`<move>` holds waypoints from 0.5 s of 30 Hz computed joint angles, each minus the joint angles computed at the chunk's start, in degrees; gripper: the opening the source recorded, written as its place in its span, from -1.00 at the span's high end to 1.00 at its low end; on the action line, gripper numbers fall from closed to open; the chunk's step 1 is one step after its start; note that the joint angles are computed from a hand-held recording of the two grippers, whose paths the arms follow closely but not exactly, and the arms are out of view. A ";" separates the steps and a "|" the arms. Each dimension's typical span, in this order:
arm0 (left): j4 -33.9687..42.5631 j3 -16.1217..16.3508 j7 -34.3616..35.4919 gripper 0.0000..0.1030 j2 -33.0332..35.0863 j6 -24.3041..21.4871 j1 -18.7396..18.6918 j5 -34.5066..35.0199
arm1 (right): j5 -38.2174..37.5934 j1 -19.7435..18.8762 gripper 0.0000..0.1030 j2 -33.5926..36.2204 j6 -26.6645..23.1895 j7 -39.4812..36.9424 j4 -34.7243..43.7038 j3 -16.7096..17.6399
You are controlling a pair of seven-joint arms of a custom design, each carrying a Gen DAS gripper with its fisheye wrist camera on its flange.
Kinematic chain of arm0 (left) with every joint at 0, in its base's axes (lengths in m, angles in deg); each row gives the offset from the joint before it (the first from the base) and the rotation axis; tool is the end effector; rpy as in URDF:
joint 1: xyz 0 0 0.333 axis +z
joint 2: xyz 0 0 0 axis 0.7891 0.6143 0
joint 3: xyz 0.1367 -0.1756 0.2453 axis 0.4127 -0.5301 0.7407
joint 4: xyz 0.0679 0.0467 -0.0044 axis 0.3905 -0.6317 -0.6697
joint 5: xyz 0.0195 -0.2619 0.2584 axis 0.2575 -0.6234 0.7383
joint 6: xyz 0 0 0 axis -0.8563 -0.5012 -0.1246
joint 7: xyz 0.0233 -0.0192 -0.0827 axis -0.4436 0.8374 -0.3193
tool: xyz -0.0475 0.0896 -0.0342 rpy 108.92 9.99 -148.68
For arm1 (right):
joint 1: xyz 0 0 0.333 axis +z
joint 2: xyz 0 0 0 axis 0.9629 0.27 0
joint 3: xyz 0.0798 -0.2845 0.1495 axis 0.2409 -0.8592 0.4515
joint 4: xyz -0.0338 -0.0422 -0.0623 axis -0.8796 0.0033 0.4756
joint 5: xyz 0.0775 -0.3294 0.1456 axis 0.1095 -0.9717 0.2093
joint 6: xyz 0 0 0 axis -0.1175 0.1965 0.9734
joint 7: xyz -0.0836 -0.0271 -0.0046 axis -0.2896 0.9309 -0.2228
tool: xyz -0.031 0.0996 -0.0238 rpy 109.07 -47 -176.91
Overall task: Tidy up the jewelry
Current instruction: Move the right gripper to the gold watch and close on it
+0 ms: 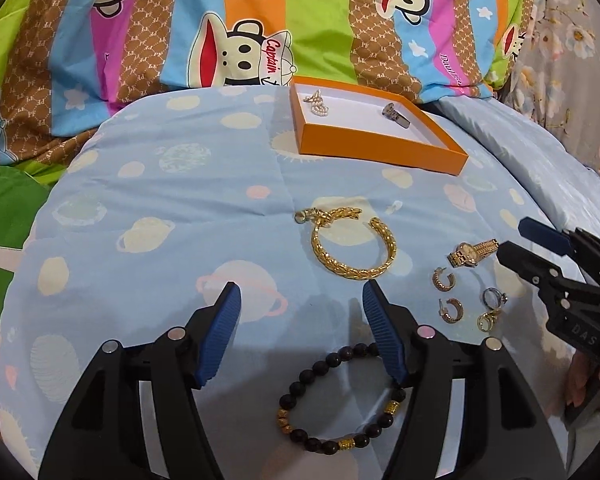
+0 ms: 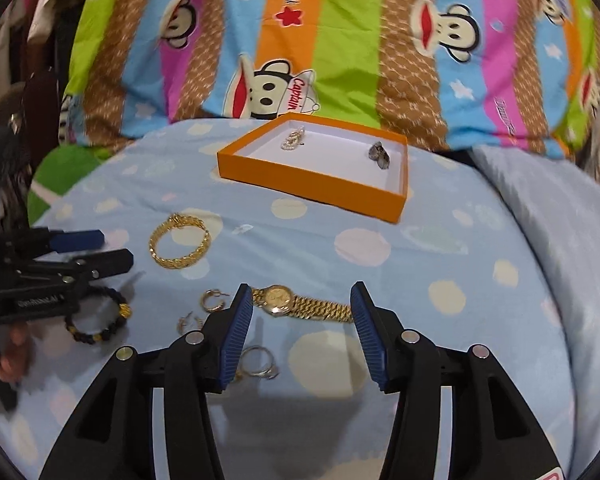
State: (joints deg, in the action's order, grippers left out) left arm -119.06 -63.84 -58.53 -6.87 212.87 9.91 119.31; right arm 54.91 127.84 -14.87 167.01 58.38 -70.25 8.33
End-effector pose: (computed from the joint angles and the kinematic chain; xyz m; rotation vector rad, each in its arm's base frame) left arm 0.5853 -0.3121 0.2902 -1.8374 1.8738 -0.8480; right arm 0.6036 0.4468 0.3064 -2.0310 1.2989 -0.6402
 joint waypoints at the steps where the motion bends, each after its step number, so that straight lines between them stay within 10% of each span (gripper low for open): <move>1: 0.03 -0.51 0.14 -0.19 -0.02 -0.02 0.54 -0.29 | 0.35 -2.80 0.02 -0.08 -0.16 -1.41 1.11 3.41; 11: -0.63 1.26 0.36 -0.19 0.00 -0.02 0.38 -2.99 | 1.35 -11.77 0.01 -0.24 -2.20 -10.65 2.88 14.46; 15: -0.58 -2.51 1.07 -0.19 -0.45 -0.59 4.34 -3.62 | 0.50 -19.12 -0.12 -0.56 -4.98 -22.88 3.70 23.75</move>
State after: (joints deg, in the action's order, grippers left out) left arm -119.64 -66.36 -57.46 -7.32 212.28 14.26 115.69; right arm 55.41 108.72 -15.43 162.02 35.50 -66.55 32.08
